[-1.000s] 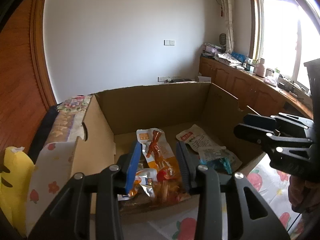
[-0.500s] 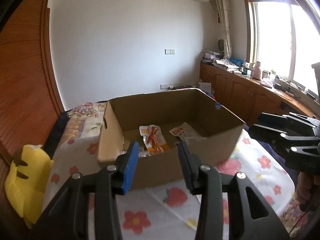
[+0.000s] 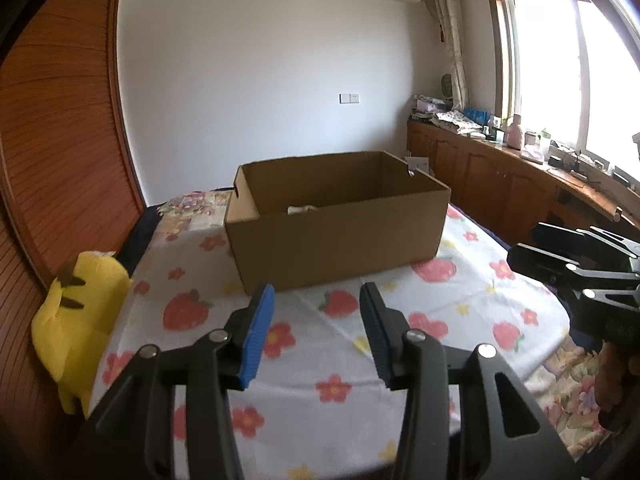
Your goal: Organize snacks
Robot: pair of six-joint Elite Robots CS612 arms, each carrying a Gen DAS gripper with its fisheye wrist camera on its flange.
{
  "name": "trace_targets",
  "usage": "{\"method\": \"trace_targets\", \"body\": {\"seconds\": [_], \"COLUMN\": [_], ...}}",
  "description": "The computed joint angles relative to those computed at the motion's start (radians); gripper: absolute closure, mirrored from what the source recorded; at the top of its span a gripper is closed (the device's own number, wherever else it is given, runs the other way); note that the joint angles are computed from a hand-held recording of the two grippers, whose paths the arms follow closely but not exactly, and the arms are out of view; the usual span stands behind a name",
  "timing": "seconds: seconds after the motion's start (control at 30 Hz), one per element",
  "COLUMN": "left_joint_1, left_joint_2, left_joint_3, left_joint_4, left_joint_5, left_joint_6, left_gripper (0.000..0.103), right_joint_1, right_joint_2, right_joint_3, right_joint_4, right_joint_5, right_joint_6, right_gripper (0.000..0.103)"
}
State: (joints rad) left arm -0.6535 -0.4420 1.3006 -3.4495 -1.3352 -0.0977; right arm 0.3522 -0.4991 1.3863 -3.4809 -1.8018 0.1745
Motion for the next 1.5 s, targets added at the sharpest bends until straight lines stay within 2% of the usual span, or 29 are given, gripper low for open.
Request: {"method": "trace_targets", "body": {"seconds": [0.2, 0.53, 0.57, 0.6, 0.63, 0.73, 0.8, 0.9, 1.1, 1.5], "left_joint_1": [-0.024, -0.038, -0.038, -0.039, -0.039, -0.044, -0.043, -0.040, -0.042, -0.045], "left_joint_2": [-0.022, -0.036, -0.036, -0.034, -0.032, -0.028, -0.028, -0.023, -0.018, -0.019], "left_joint_3": [0.088, 0.163, 0.169, 0.173, 0.175, 0.183, 0.187, 0.189, 0.188, 0.196], "left_joint_4": [-0.064, -0.134, -0.143, -0.156, -0.166, -0.188, -0.187, -0.206, -0.200, -0.204], "left_joint_5": [0.046, 0.089, 0.094, 0.103, 0.107, 0.135, 0.135, 0.134, 0.171, 0.185], "left_joint_6": [-0.009, -0.029, -0.036, -0.040, -0.042, -0.034, -0.042, -0.057, -0.069, -0.095], "left_gripper": [0.057, 0.049, 0.044, 0.031, 0.027, 0.021, 0.010, 0.001, 0.000, 0.000], "right_joint_1": [0.019, 0.043, 0.046, 0.047, 0.048, 0.049, 0.049, 0.047, 0.053, 0.058], "right_joint_2": [-0.008, -0.003, -0.002, -0.001, 0.000, 0.005, 0.008, 0.009, 0.014, 0.020], "right_joint_3": [0.049, 0.091, 0.095, 0.098, 0.101, 0.105, 0.104, 0.103, 0.095, 0.091], "right_joint_4": [-0.037, -0.098, -0.104, -0.109, -0.118, -0.135, -0.137, -0.126, -0.098, -0.093], "right_joint_5": [-0.045, -0.080, -0.083, -0.086, -0.088, -0.092, -0.104, -0.112, -0.148, -0.172], "right_joint_6": [0.014, 0.020, 0.022, 0.027, 0.035, 0.048, 0.053, 0.070, 0.073, 0.086], "right_gripper": [0.036, 0.032, 0.031, 0.029, 0.026, 0.016, 0.013, 0.010, 0.000, 0.000]}}
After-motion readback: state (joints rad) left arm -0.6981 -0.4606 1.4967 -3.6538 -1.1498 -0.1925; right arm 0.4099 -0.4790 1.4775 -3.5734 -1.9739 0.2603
